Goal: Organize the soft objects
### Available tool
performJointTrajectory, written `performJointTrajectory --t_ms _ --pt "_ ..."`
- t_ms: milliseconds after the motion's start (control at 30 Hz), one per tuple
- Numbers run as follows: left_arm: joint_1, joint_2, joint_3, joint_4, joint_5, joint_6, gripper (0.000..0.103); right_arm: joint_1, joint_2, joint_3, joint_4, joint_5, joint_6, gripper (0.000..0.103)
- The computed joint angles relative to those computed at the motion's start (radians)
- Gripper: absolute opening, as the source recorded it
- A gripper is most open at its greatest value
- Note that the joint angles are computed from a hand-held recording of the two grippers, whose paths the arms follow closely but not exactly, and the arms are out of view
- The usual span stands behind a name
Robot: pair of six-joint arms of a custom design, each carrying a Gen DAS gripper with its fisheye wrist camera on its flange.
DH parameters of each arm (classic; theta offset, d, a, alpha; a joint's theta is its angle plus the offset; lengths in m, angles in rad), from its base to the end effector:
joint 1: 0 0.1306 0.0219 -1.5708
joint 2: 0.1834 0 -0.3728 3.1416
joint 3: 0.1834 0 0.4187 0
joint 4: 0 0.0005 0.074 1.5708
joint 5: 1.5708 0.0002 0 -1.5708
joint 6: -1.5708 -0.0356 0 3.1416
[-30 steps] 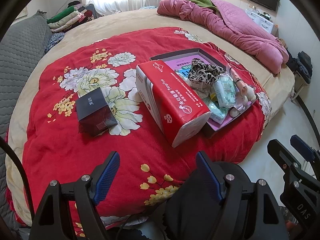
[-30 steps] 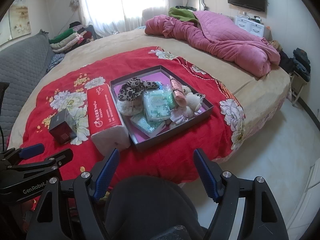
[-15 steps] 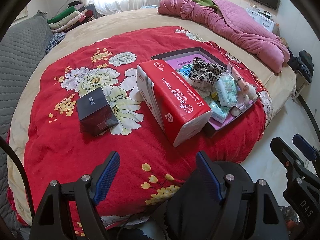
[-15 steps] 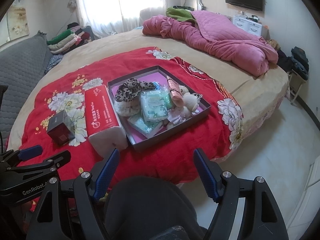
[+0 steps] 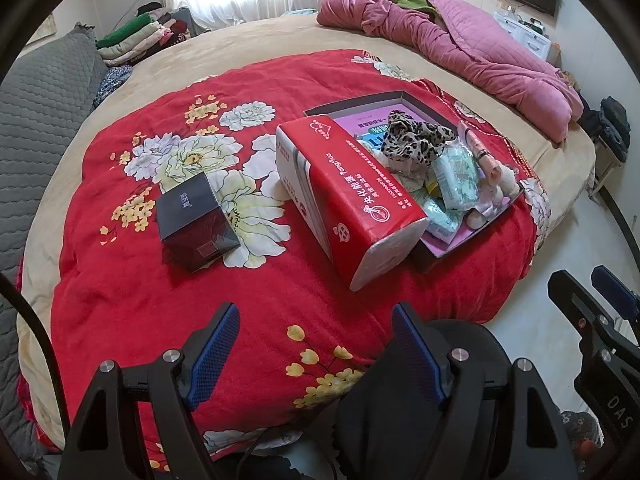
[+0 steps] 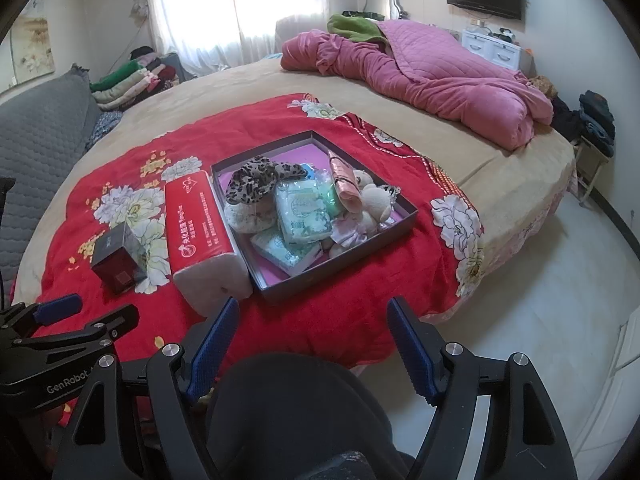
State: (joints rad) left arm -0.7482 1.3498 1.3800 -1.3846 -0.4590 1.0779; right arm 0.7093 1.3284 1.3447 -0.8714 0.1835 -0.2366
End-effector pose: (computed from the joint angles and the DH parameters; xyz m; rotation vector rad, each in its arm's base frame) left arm 0.3394 -0.2942 0.4123 -0.5002 2.5982 0.1504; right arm 0.3763 0.3138 0.4272 -0.4850 2.3688 0.2137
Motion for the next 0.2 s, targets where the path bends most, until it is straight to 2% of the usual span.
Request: performJointTrajectory --t_ms 200 --pt "0.008 -0.022 -0.035 0.042 0.035 -0.015 0.078 0.013 0.005 0.001 0.012 0.018 0.023 0.077"
